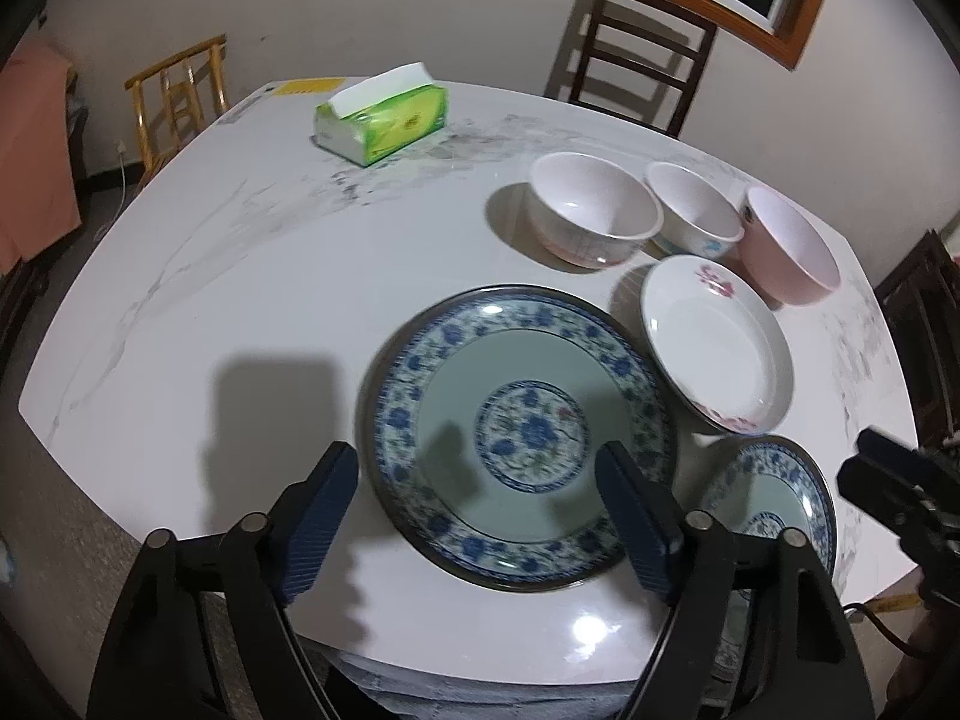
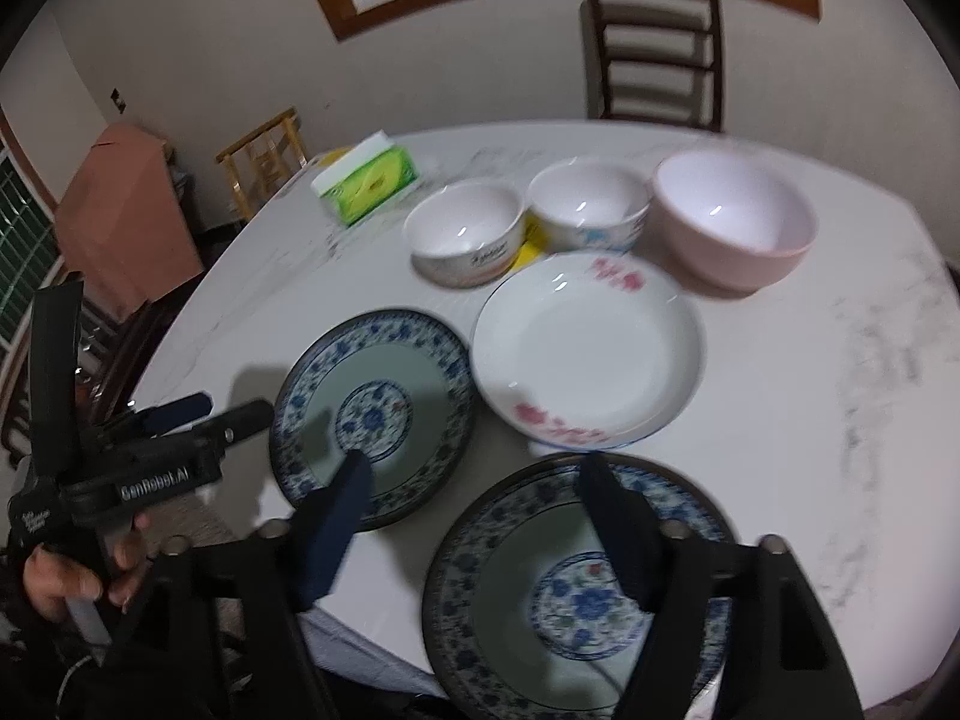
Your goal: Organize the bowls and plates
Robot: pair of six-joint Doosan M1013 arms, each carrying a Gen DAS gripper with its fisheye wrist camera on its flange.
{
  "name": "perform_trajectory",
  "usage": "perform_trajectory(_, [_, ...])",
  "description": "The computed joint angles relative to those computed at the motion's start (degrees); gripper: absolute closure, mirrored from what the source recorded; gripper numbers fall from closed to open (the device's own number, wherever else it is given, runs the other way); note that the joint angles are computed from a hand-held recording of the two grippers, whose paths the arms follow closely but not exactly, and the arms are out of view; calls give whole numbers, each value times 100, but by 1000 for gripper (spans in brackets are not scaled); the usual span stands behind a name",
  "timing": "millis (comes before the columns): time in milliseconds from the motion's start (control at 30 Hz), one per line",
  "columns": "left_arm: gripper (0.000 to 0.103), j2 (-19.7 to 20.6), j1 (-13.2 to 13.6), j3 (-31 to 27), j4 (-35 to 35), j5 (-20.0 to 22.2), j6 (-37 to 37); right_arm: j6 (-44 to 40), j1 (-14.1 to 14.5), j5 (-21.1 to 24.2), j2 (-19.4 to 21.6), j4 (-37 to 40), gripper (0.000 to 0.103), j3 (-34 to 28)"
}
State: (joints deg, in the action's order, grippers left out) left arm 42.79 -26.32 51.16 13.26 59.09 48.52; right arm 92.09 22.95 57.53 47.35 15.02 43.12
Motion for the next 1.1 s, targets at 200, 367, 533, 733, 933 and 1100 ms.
perform_trajectory(200, [35,-74,211,191,-421,-175,83,44,-43,606,454,463,53,-620])
perform_trajectory(367, [47,-93,440,357,-1191,-433,343,224,-34,1109,863,539,58,-1248])
perform_trajectory(533, [47,-61,587,430,-1678,-498,557,389,-27,1512,1198,524,61,-1804])
perform_trajectory(733, [50,29,690,421,-2037,-471,700,570,-32,1917,1575,544,68,-2412])
perform_trajectory(933, [58,96,753,416,-2154,-482,774,638,-30,2064,1786,503,68,-2754])
perform_trajectory(1100, [59,162,772,357,-2146,-376,849,720,-31,2345,2053,503,72,-3227])
